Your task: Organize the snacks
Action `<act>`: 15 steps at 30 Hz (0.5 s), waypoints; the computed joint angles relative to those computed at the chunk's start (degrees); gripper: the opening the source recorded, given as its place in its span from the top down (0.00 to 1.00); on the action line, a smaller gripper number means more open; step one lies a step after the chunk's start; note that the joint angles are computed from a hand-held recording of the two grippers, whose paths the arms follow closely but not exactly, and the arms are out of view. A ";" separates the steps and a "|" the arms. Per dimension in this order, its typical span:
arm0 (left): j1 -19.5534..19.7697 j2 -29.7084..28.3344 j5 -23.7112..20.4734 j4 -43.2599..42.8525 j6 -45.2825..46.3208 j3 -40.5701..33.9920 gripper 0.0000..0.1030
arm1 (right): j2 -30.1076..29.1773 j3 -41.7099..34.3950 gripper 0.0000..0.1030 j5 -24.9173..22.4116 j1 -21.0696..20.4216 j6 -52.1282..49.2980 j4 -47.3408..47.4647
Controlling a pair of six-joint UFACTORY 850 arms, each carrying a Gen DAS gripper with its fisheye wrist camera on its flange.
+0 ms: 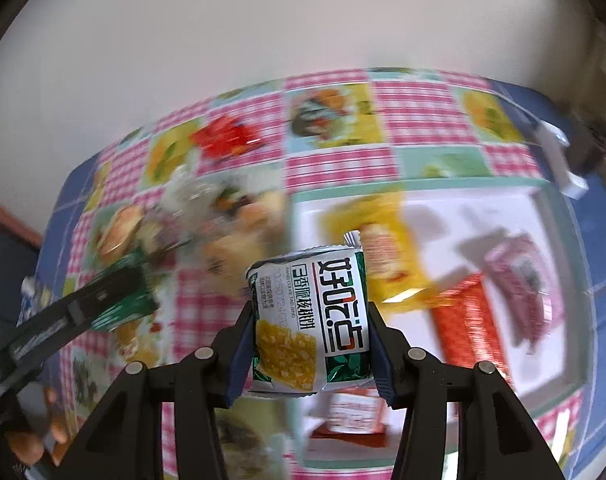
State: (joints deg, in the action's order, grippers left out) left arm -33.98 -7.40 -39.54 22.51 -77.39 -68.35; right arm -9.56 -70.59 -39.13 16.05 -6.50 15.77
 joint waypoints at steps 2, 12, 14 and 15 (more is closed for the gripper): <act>-1.03 -1.26 0.23 -0.25 1.69 -1.85 0.42 | -0.33 -0.13 0.48 -0.26 -1.54 1.93 -0.66; -5.25 -11.42 -1.20 -5.58 14.22 -13.44 0.42 | -1.15 -0.17 0.48 -0.58 -8.99 5.92 -1.47; -6.08 -13.84 -2.45 -6.37 16.58 -15.95 0.42 | -1.35 -0.20 0.48 -0.58 -10.05 6.09 -1.46; -6.23 -14.71 -2.80 -6.86 17.34 -16.77 0.42 | -1.37 -0.16 0.48 -0.65 -10.54 6.11 -1.26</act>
